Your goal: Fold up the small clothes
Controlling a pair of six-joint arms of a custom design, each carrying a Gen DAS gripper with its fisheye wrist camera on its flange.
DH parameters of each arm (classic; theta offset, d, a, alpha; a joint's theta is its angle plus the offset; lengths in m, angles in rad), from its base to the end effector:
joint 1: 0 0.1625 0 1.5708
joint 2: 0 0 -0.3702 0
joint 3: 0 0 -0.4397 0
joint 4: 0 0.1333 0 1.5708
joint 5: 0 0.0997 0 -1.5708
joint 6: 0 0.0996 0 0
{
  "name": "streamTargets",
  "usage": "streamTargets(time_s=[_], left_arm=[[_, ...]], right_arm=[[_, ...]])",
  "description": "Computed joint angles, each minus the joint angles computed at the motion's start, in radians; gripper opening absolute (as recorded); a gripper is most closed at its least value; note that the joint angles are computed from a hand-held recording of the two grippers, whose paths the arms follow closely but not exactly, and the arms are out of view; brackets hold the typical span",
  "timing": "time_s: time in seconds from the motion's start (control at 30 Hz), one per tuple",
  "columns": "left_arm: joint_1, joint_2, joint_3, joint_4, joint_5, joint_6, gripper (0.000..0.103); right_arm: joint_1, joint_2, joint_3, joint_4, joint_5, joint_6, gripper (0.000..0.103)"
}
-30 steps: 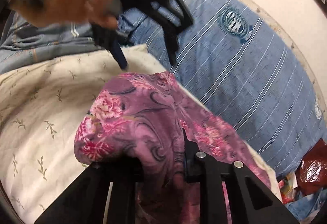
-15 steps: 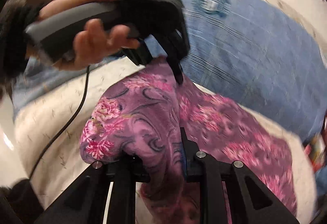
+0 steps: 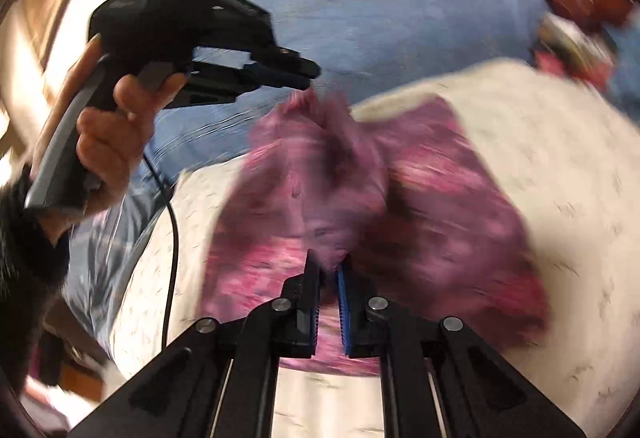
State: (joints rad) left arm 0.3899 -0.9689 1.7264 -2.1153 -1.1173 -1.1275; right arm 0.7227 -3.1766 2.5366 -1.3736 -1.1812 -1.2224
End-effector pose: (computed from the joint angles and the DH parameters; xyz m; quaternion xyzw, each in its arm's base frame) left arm -0.4947 -0.3946 0.0569 0.0498 0.9679 -0.1625 0.1852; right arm 0.0290 -0.2026 0.3716 0.2199 -0.9325 0.2723 0.0889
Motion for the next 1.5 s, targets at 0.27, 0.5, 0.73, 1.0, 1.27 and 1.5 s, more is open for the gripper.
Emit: streamTargets(time_s=[0.27, 0.5, 0.73, 1.0, 1.27, 1.5], left_arm=[[0.045, 0.161, -0.219, 0.271, -0.076, -0.03, 0.068], [0.059, 0.235, -0.385, 0.605, -0.041, -0.108, 0.078], [0.079, 0.319, -0.461, 0.761, -0.051, -0.145, 0.078], [0.077, 0.269, -0.362, 0.76, -0.06, -0.17, 0.06], [-0.028, 0.214, -0.307, 0.611, -0.003, -0.161, 0.012], [-0.044, 0.365, -0.422, 0.399, -0.023, 0.011, 0.01]], right_arm=[[-0.229, 0.329, -0.147, 0.104, 0.08, -0.07, 0.037], [-0.125, 0.415, -0.161, 0.11, 0.15, -0.096, 0.08], [0.021, 0.417, -0.11, 0.046, 0.088, -0.071, 0.015], [0.138, 0.442, -0.049, -0.085, 0.021, 0.055, 0.013], [-0.076, 0.397, -0.185, 0.303, 0.204, -0.216, 0.01], [-0.308, 0.429, -0.288, 0.491, 0.237, -0.392, 0.01]])
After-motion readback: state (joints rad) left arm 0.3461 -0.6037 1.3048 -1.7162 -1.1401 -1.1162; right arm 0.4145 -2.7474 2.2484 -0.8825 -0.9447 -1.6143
